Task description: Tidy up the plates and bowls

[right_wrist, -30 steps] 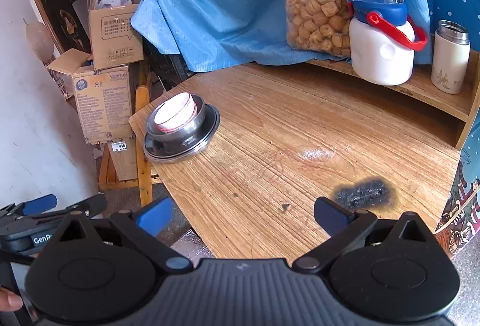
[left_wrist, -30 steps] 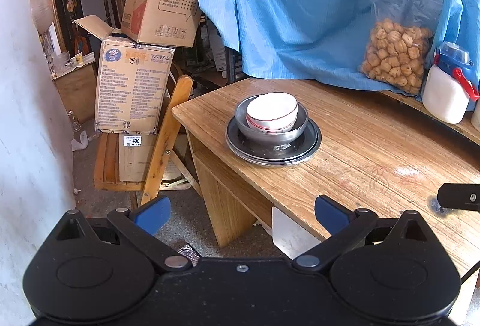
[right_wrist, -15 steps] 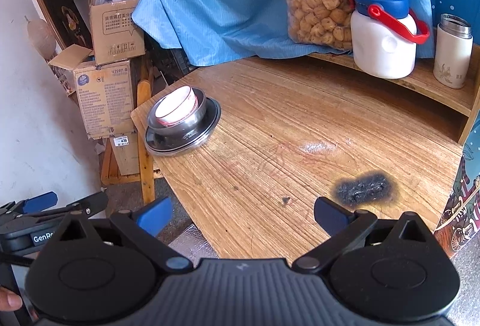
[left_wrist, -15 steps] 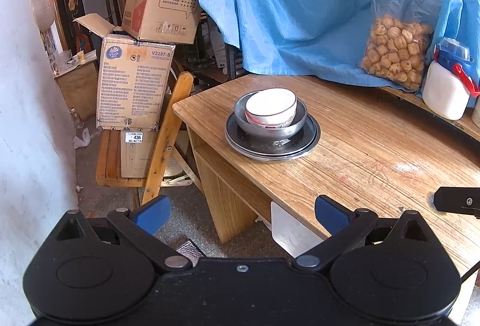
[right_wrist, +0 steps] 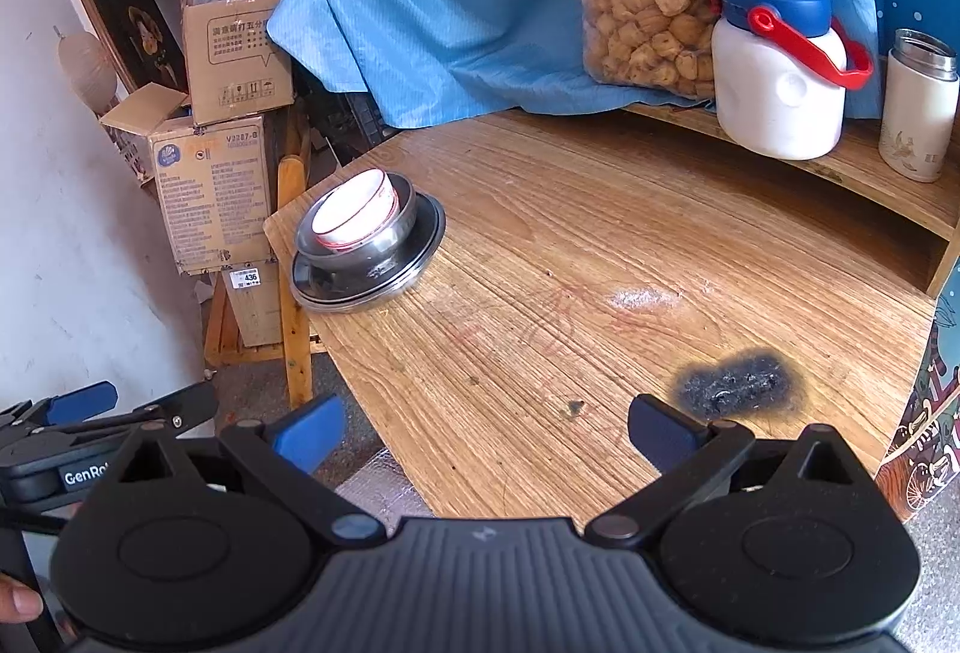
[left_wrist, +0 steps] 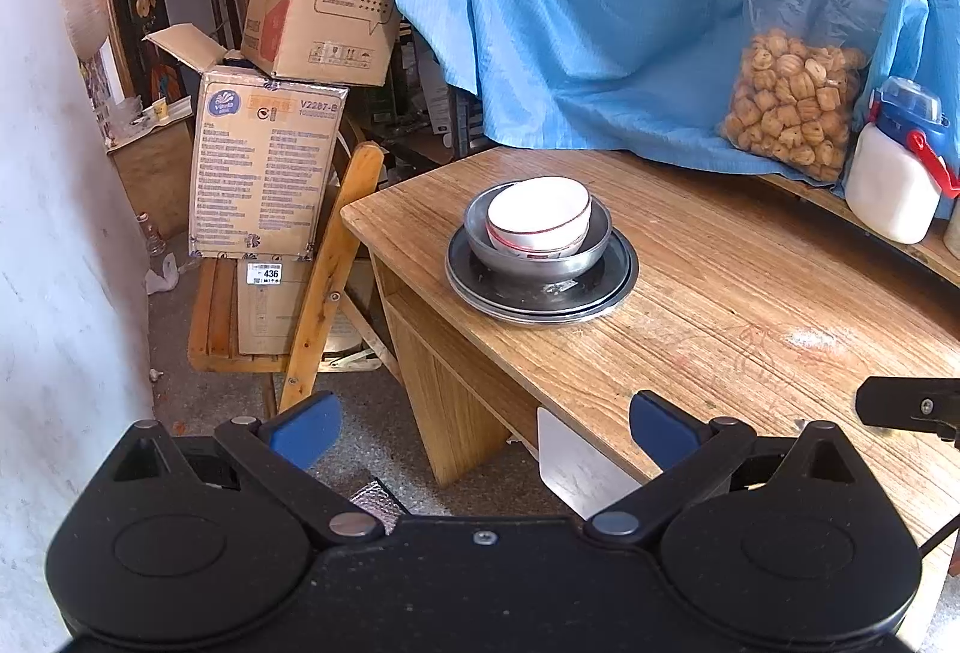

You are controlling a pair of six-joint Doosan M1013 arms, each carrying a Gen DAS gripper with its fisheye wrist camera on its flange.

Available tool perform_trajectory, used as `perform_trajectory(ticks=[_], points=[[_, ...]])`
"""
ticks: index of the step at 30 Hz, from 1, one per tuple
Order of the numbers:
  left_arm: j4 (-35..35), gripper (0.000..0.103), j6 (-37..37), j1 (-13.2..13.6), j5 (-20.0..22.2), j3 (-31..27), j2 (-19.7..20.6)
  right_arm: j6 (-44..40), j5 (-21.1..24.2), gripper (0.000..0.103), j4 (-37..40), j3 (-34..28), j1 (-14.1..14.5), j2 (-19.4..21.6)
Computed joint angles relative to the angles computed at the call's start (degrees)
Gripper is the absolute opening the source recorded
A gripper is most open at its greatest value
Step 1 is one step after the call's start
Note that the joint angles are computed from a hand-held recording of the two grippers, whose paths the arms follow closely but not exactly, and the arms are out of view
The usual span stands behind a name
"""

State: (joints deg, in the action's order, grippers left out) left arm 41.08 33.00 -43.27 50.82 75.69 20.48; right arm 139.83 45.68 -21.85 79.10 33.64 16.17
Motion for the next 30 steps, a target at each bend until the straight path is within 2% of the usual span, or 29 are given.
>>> perform_trajectory(ticks=[18, 30], points=[[-0.6, 0.102, 0.8, 0.4, -0.5, -0.1, 0.2, -1.5, 0.1, 0.103, 1.7, -1.0, -0.3, 0.9], [-0.4, 0.102, -1.6, 0.6, -1.6, -0.1, 0.0, -1.1, 0.1, 0.103, 2.2, -1.1, -0.4, 1.1]])
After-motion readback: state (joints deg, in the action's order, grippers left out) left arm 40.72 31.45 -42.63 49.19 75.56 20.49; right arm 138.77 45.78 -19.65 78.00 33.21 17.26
